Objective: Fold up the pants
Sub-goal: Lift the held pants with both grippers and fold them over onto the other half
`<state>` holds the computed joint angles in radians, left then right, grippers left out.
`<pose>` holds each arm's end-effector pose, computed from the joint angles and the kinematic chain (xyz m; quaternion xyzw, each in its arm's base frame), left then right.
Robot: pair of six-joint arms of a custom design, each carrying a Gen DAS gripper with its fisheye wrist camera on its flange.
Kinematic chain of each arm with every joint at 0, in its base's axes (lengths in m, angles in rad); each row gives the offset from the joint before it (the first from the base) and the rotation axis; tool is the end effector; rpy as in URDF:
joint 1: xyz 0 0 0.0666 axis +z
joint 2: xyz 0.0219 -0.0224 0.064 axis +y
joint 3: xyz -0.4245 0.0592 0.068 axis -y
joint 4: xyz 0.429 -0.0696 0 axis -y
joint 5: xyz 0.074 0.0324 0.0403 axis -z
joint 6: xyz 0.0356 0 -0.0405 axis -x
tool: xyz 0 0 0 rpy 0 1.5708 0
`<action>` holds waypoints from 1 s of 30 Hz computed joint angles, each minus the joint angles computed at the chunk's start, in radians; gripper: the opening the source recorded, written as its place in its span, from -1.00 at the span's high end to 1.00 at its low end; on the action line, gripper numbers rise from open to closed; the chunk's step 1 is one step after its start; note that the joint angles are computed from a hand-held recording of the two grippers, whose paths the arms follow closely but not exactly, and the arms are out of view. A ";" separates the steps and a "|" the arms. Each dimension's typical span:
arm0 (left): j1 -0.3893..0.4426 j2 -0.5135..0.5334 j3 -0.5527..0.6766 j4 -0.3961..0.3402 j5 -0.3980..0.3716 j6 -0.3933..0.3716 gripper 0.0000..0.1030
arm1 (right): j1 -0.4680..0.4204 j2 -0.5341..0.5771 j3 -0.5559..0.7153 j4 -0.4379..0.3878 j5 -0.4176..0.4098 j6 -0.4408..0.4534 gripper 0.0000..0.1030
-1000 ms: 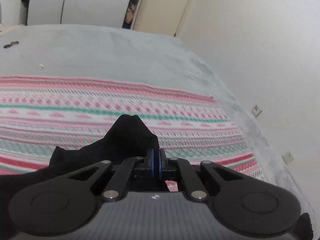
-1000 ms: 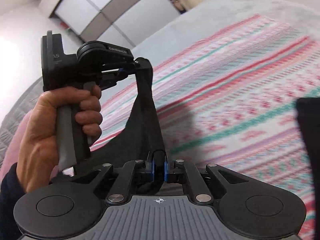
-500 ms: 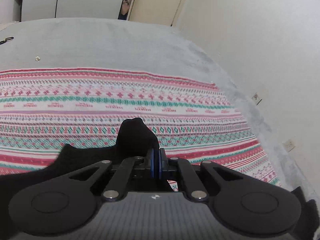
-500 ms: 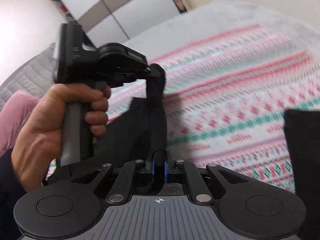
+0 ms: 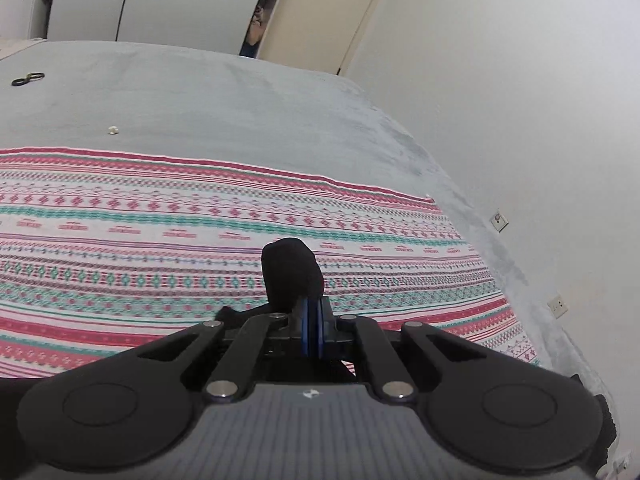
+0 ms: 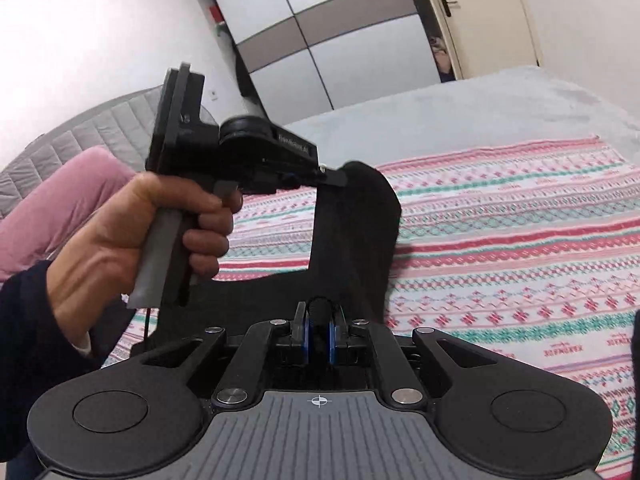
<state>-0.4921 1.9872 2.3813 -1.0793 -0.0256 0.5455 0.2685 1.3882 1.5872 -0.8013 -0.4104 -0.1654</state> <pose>0.6495 -0.3476 0.5865 -0.0296 0.9030 -0.2024 0.3778 0.4977 0.1513 0.5846 -0.1394 0.8604 0.2742 0.4063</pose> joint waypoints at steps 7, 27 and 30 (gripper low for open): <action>0.028 -0.117 -0.185 0.104 -0.004 -0.004 0.51 | 0.050 0.023 0.012 0.007 -0.027 0.057 0.85; 0.085 -0.328 -0.466 0.101 -0.195 -0.105 0.51 | 0.228 0.122 0.105 -0.105 -0.040 0.223 0.86; 0.110 -0.396 -0.566 0.149 -0.191 -0.117 0.51 | 0.257 0.141 0.121 -0.122 -0.050 0.233 0.86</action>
